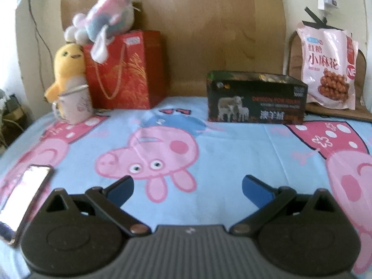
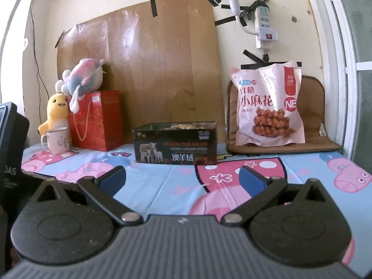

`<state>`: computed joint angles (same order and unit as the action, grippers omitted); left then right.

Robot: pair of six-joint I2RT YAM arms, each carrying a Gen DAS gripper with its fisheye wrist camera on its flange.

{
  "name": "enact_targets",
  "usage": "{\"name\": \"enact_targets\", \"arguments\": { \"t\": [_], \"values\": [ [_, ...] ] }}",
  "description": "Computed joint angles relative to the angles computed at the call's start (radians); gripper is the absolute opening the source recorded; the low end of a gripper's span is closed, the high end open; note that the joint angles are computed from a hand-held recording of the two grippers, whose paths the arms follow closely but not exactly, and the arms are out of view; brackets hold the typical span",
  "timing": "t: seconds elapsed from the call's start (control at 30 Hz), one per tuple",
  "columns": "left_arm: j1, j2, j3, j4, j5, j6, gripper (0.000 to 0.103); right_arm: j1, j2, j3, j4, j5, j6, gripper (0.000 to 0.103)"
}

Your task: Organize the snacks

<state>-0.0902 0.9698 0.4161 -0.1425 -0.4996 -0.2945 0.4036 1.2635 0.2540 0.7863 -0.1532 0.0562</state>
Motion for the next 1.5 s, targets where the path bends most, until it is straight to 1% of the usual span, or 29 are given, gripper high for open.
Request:
{"name": "enact_targets", "arguments": {
  "t": [0.13, 0.37, 0.53, 0.8, 0.9, 1.33, 1.5],
  "values": [
    [-0.016, -0.083, 0.020, -0.099, -0.031, -0.025, 0.103, -0.026, -0.097, 0.000, -0.083, -0.055, 0.023, 0.103],
    [-0.099, -0.188, 0.031, -0.200, -0.134, -0.051, 0.103, -0.089, -0.207, 0.028, -0.229, -0.189, 0.086, 0.103],
    [-0.125, -0.212, 0.053, -0.275, -0.139, -0.074, 0.103, -0.109, -0.252, 0.038, -0.289, -0.255, 0.128, 0.103],
    [-0.175, -0.227, 0.067, -0.350, -0.173, -0.119, 0.103, -0.088, -0.276, 0.029, -0.327, -0.272, 0.132, 0.103],
    [-0.187, -0.226, 0.065, -0.361, -0.191, -0.129, 0.103, -0.084, -0.270, 0.029, -0.327, -0.274, 0.135, 0.103],
    [-0.171, -0.193, 0.058, -0.370, -0.169, -0.133, 0.103, -0.093, -0.245, 0.028, -0.319, -0.283, 0.145, 0.103],
    [-0.148, -0.179, 0.050, -0.368, -0.130, -0.128, 0.103, -0.095, -0.235, 0.022, -0.311, -0.284, 0.148, 0.103]
  ]
}}
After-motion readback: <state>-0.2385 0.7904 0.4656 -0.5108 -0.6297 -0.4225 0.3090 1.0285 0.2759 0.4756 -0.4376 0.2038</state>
